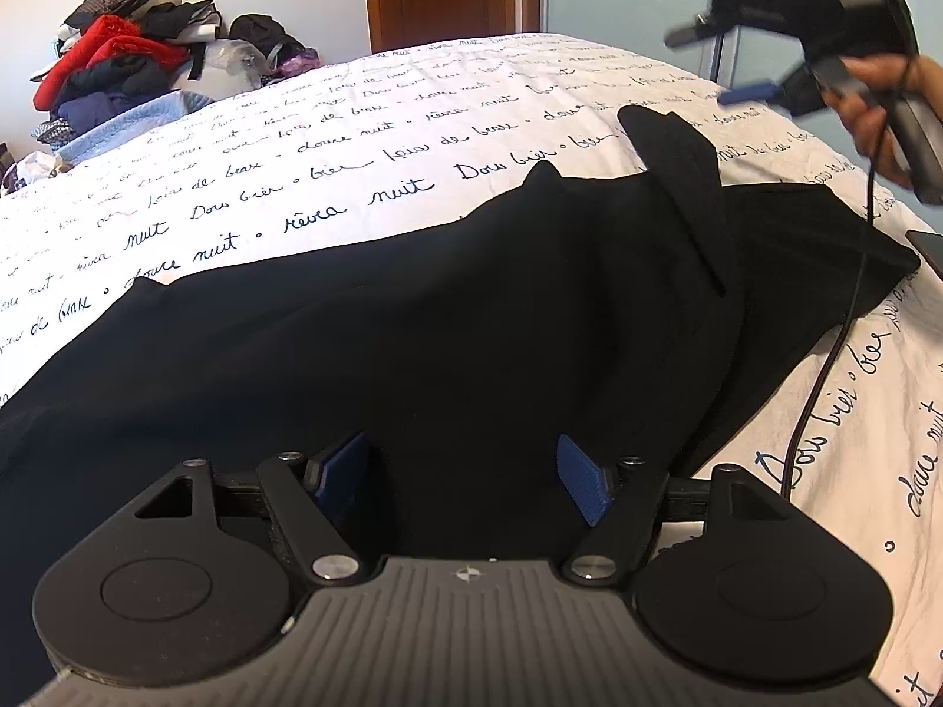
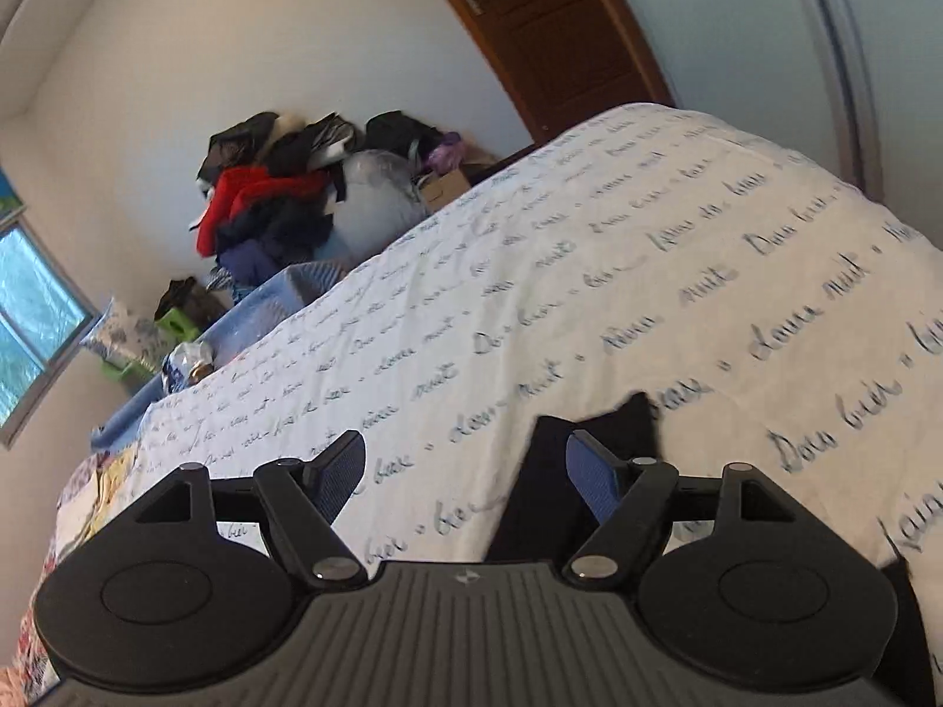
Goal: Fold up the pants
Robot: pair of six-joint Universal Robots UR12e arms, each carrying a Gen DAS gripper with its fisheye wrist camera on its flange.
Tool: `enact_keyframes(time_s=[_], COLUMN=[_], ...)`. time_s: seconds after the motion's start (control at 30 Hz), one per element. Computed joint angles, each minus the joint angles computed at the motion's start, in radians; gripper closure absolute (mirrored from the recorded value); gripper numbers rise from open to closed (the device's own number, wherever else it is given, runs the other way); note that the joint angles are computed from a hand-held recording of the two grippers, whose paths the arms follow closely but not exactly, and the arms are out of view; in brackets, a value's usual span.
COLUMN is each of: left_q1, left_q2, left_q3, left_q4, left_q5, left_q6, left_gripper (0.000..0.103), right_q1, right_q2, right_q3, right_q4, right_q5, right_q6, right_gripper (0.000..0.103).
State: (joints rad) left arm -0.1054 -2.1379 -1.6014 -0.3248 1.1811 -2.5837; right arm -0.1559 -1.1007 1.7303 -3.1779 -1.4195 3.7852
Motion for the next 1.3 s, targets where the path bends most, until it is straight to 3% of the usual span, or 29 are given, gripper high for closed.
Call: enact_keyframes(time_s=[0.1, 0.2, 0.33, 0.43, 0.47, 0.53, 0.57, 0.6, 0.67, 0.93, 1.1, 1.2, 1.27, 1.3], left_q1=[-0.001, -0.002, -0.003, -0.005, -0.006, -0.005, -0.004, -0.002, 0.002, -0.014, -0.045, -0.062, -0.067, -0.068], left_q2=[-0.002, -0.001, -0.001, 0.0, 0.0, 0.002, 0.004, 0.006, 0.008, 0.016, 0.011, -0.001, -0.008, -0.011], left_q3=[0.001, 0.001, 0.004, 0.003, 0.003, 0.002, 0.001, 0.0, -0.004, -0.018, -0.038, -0.043, -0.036, -0.03], left_q4=[0.001, 0.001, -0.007, -0.004, -0.002, -0.001, 0.002, 0.007, 0.032, 0.068, 0.096, 0.133, 0.125, 0.108], left_q5=[0.0, 0.005, 0.008, 0.015, 0.016, 0.015, 0.008, -0.002, -0.034, -0.189, -0.204, -0.179, -0.176, -0.181], left_q6=[-0.006, -0.004, -0.004, -0.001, 0.002, 0.004, 0.0, -0.005, -0.014, 0.143, 0.246, 0.258, 0.251, 0.244], left_gripper=[0.028, 0.027, 0.027, 0.027, 0.027, 0.029, 0.03, 0.03, 0.03, 0.029, 0.029, 0.037, 0.057, 0.06], right_q1=[-0.027, -0.039, -0.043, -0.037, -0.036, -0.033, -0.033, -0.032, -0.027, 0.01, 0.016, 0.012, 0.011, 0.009], right_q2=[0.014, 0.046, 0.093, 0.121, 0.128, 0.136, 0.137, 0.136, 0.129, -0.004, -0.091, -0.116, -0.12, -0.121], right_q3=[0.013, 0.003, -0.03, -0.056, -0.062, -0.071, -0.073, -0.07, -0.051, 0.082, 0.169, 0.205, 0.219, 0.223], right_q4=[-0.011, -0.029, -0.059, -0.082, -0.091, -0.084, -0.073, -0.073, -0.11, -0.251, -0.287, -0.281, -0.275, -0.265], right_q5=[0.108, 0.166, 0.181, 0.146, 0.135, 0.116, 0.115, 0.112, 0.082, -0.144, -0.218, -0.217, -0.214, -0.215], right_q6=[0.088, 0.14, 0.181, 0.196, 0.2, 0.208, 0.208, 0.211, 0.216, 0.092, 0.072, 0.089, 0.099, 0.1], right_gripper=[0.026, 0.027, 0.027, 0.03, 0.036, 0.059, 0.079, 0.092, 0.097, 0.099, 0.099, 0.099, 0.099, 0.099])
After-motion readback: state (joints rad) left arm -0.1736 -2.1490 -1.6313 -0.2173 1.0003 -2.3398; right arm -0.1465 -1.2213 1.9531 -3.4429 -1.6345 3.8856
